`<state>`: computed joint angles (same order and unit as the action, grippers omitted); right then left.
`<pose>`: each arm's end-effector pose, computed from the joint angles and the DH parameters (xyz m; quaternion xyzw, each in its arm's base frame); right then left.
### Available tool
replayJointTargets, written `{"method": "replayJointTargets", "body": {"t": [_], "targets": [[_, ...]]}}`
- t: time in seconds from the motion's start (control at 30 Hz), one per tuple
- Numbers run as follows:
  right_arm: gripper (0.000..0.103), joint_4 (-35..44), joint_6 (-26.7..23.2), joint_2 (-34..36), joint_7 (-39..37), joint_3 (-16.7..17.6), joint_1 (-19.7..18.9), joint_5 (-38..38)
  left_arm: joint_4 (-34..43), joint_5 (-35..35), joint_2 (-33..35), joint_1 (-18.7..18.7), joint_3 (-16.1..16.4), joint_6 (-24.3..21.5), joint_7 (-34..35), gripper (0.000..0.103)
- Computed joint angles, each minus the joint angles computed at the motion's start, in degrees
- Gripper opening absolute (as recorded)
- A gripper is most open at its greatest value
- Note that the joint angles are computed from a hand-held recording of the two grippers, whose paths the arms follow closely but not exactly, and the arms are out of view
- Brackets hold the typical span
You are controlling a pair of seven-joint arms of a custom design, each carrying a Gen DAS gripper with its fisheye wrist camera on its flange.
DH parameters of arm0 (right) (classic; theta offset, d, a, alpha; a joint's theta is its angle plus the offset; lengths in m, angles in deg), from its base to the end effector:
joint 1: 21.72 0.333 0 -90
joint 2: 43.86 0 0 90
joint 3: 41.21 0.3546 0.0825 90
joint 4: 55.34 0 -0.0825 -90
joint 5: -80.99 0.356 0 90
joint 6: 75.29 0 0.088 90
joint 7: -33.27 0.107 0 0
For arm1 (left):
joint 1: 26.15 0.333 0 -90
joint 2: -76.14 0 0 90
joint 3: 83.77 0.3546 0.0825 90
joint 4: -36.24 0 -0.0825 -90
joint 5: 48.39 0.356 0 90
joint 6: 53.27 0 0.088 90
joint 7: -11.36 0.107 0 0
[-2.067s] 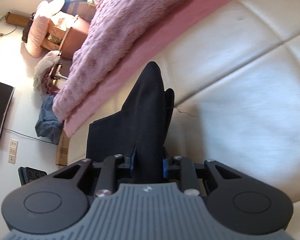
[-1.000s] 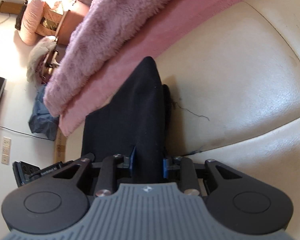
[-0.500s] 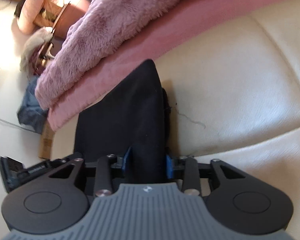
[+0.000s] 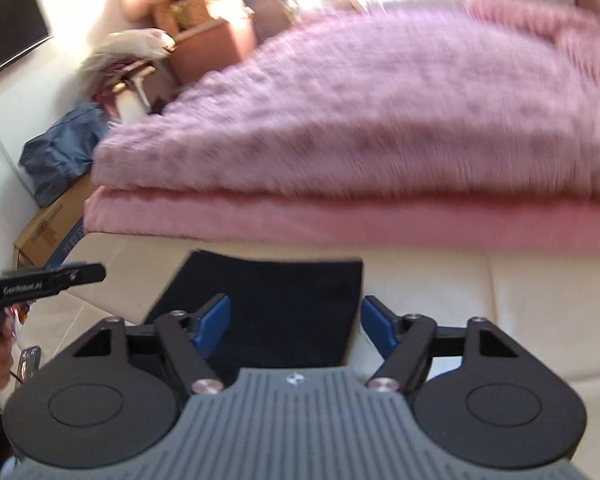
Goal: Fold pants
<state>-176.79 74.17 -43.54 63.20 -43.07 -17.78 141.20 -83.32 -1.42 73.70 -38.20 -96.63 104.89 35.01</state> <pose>0.5529 0.0015 0.5068 -0.7291 0.5501 -0.1023 0.3943 0.4874 -0.2624 0.5663 -0.6603 0.6226 -0.3226 0.2689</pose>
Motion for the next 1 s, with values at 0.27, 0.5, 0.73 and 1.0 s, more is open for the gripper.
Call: {"method": "replayJointTargets", "body": {"t": [0.27, 0.5, 0.73, 1.0], "targets": [[0.082, -9.73, 11.45, -14.19, -17.60, 0.25, 4.77, 13.68, 2.10, 17.08, -5.05, -2.51, -5.26, -10.04, -10.18, 0.079], [0.082, -17.56, 21.90, -25.52, -25.17, -0.15, 9.93, 22.28, 1.77, 20.19, -8.33, -5.08, -7.97, -15.10, -16.99, 0.092], [0.082, -24.89, 24.53, -35.24, -23.60, 0.39, 10.88, 22.56, -0.38, 21.19, -10.83, -7.21, -10.69, -22.52, -21.02, 0.095], [0.082, -33.83, 25.70, -42.10, -13.04, 2.90, 10.09, 12.26, -5.64, 11.65, -12.24, -10.57, -11.10, -24.48, -21.98, 0.095]]}}
